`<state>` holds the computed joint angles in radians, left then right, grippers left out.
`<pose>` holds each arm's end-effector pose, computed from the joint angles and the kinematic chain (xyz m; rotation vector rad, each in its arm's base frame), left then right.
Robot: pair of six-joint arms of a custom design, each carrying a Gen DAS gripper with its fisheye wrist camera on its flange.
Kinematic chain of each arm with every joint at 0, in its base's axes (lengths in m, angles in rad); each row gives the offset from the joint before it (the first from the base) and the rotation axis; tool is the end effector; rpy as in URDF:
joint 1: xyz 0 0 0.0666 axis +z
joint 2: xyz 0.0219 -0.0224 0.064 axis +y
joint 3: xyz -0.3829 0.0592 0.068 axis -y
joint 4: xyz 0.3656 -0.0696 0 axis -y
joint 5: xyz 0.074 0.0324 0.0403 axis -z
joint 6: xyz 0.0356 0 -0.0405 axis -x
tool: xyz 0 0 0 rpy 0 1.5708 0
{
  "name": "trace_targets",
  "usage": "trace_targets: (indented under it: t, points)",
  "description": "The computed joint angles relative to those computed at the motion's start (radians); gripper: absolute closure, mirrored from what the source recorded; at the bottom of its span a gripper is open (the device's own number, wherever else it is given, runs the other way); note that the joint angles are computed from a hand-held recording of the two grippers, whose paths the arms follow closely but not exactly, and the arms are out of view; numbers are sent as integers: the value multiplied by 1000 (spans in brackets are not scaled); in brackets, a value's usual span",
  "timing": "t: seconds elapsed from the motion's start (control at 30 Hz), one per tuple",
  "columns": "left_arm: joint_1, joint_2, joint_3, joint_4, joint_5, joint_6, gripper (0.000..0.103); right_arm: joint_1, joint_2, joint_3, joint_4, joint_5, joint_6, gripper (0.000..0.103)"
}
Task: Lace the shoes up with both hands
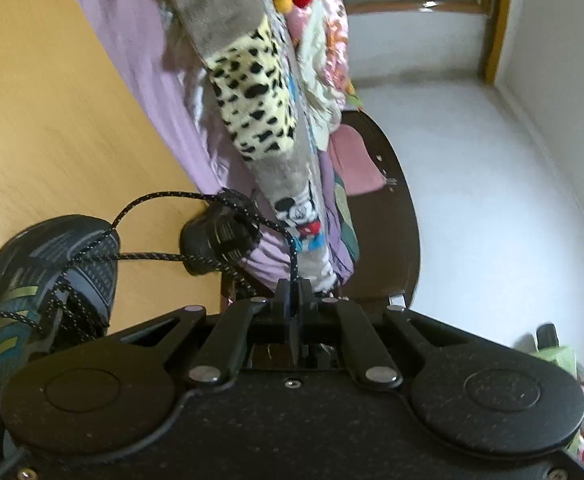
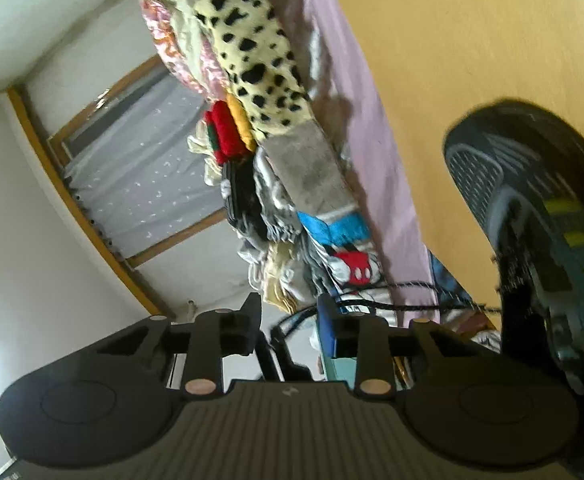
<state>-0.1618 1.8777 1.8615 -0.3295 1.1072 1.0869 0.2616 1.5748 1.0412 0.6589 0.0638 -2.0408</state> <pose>0.6388 -0.1369 0.4385 -0.1154 2.1826 -1.8288 0.4981 0.1306 0.3408 1.3862 1.0430 1.7727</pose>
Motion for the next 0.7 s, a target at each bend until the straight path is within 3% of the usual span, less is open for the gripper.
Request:
trace_targets:
  t: [0.07, 0.13, 0.27, 0.33, 0.37, 0.53, 0.7]
  points:
    - [-3, -4, 3, -27, -3, -64, 102, -9, 3, -2, 12, 3, -6, 71]
    - [0, -22, -42, 75, -57, -11, 102, -13, 13, -1, 35, -18, -35, 71]
    - [18, -42, -71, 144, -204, -23, 102, -7, 1, 2, -8, -48, -30, 70]
    - [26, -39, -78, 181, -222, 1, 102, -6, -3, -8, -6, -56, -47, 70]
    - [25, -40, -73, 159, -238, -15, 102, -5, -3, -11, 2, -61, -57, 70]
    - [3, -42, -99, 190, -224, 14, 102, 15, 13, 1, 50, -76, -96, 66]
    - [-12, -49, -129, 209, -170, 59, 102, 30, 20, 4, 51, -9, -138, 66]
